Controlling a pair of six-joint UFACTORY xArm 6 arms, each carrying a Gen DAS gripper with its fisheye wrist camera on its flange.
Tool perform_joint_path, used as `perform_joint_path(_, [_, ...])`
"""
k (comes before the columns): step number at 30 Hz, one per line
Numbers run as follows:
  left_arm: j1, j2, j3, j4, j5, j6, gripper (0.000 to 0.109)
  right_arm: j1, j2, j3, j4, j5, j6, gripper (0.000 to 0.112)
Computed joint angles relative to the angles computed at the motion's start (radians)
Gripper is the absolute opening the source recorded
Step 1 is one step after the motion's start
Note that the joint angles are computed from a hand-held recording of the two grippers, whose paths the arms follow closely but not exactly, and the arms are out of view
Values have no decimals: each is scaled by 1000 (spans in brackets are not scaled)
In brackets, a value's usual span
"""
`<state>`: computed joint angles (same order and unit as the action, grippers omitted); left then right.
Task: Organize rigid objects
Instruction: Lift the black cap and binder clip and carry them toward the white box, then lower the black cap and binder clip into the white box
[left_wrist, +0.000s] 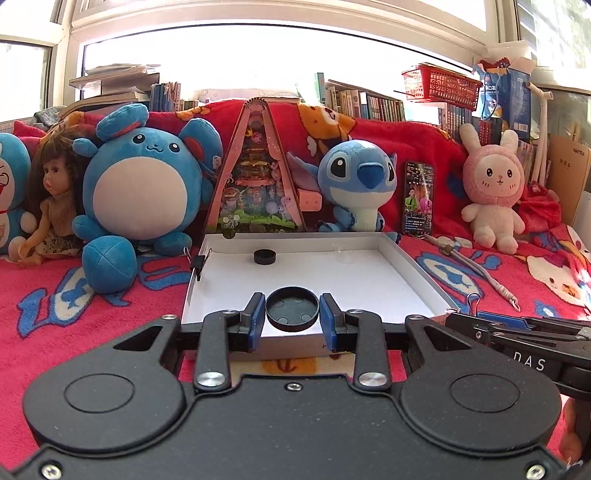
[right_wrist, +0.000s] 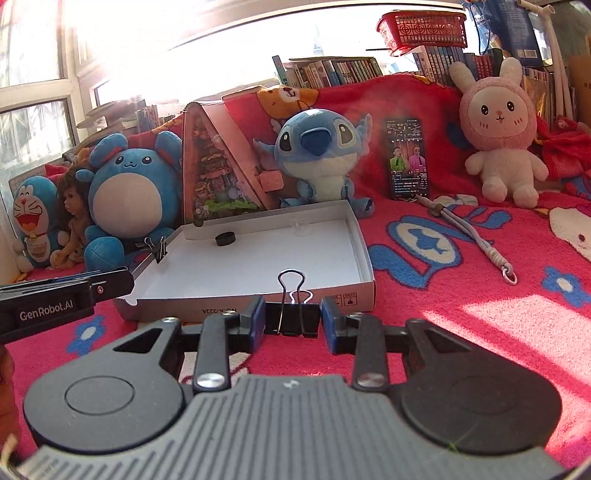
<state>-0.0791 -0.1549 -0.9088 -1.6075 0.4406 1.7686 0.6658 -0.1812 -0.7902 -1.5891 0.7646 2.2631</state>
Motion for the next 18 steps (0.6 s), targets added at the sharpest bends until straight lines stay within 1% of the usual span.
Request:
perform_joint_path(3, [-17,50,-61,-8,-11,-20,30,-48,10,-25,-31,-47,2,38])
perform_joint_path(11, [-48,204,-233,10,-24,-102,30,-140,62,-96,-167,-120,65,38])
perform_joint_path(14, [-64,261,-292,23,-51,-118,30,-169,92,-123,-200,-139,73,38])
perform_joint_path(16, [-77,300,-330,38,-72,-133,30,-194,113,-145,-209,-170,77,38])
perform_joint_path(18, [-87,338,-368,84,-88,-184,30,-220,137,-171,-200,-204,71,38])
